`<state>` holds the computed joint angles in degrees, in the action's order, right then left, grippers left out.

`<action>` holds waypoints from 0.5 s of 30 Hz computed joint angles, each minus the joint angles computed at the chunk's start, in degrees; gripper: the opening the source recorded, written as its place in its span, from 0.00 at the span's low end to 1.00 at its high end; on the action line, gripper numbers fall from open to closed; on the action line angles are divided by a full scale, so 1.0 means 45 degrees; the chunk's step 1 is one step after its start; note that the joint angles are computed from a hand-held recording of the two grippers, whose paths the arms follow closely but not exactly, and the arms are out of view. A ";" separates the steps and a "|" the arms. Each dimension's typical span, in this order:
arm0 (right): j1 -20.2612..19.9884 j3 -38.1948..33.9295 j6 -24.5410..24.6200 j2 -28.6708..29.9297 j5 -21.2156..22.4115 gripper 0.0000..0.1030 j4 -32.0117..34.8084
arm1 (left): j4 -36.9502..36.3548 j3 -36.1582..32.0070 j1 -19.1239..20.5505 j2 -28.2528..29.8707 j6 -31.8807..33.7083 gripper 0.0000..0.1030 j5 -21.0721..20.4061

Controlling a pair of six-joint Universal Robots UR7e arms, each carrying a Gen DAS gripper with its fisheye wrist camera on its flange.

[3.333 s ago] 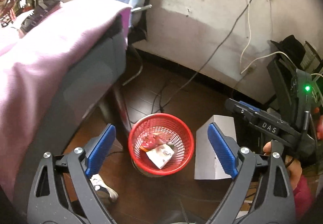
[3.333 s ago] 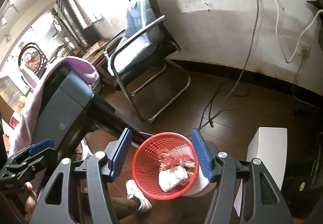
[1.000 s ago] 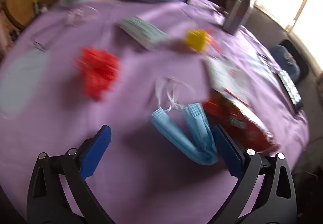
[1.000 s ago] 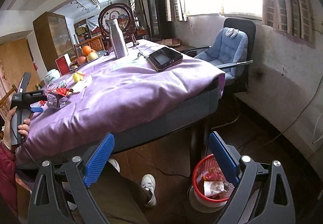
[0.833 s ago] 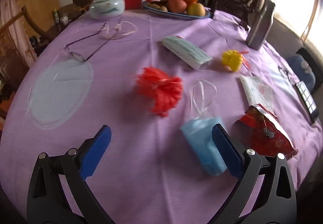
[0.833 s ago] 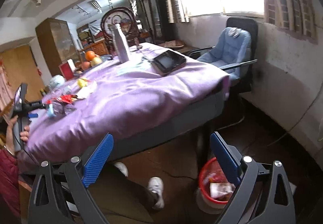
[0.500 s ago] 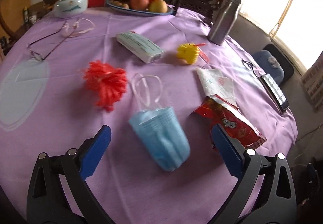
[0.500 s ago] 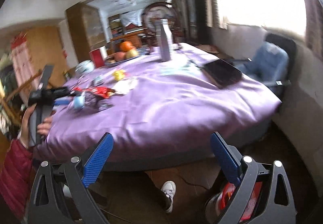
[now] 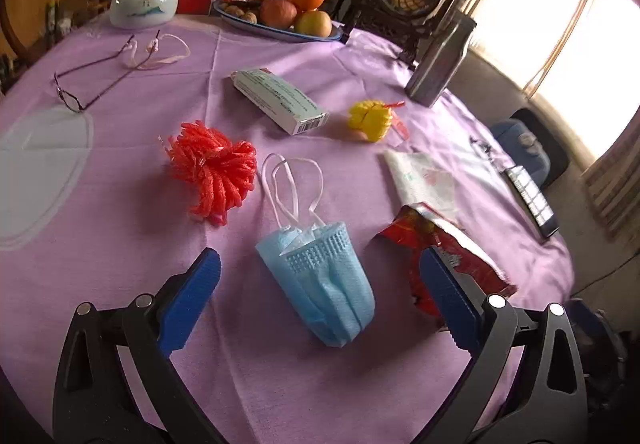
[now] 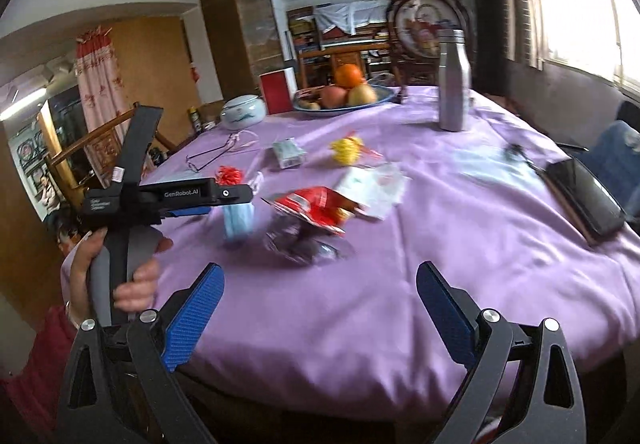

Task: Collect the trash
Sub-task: 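Approach the blue face mask with the left tool while the right tool grasps the red chip bag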

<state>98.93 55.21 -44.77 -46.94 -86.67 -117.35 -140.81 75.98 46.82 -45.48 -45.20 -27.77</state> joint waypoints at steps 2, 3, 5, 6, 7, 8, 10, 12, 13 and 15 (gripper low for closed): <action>0.0154 -0.0293 0.0098 0.0362 -0.0099 0.92 0.0063 | -0.1204 0.0305 0.0088 -0.0132 0.0507 0.93 -0.0538; 0.0223 -0.0534 0.0183 0.0600 -0.0171 0.92 0.0163 | -0.1815 0.0473 0.0137 -0.0211 0.0743 0.93 -0.0845; 0.0360 -0.0996 0.0480 0.1053 -0.0383 0.92 0.0304 | -0.3442 0.1009 0.0298 -0.0469 0.1227 0.93 -0.1836; 0.0425 -0.1274 0.0672 0.1315 -0.0473 0.92 0.0404 | -0.4193 0.1292 0.0419 -0.0622 0.1352 0.93 -0.2478; 0.0464 -0.1522 0.0844 0.1532 -0.0526 0.92 0.0530 | -0.4610 0.1459 0.0502 -0.0708 0.1330 0.93 -0.2890; 0.0517 -0.1859 0.1096 0.1811 -0.0618 0.92 0.0681 | -0.5158 0.1668 0.0621 -0.0803 0.1246 0.93 -0.3409; 0.0602 -0.2317 0.1561 0.2230 -0.0887 0.92 0.0770 | -0.5546 0.1818 0.0694 -0.0880 0.1211 0.93 -0.3787; 0.0633 -0.2745 0.2041 0.2598 -0.1086 0.92 0.0953 | -0.5485 0.1720 0.0626 -0.0815 0.1464 0.93 -0.3721; 0.0643 -0.2902 0.2192 0.2738 -0.1168 0.92 0.1053 | -0.5396 0.1640 0.0585 -0.0764 0.1590 0.93 -0.3645; 0.0603 -0.3039 0.2251 0.2846 -0.1155 0.68 0.1306 | -0.5234 0.1511 0.0503 -0.0677 0.1762 0.93 -0.3378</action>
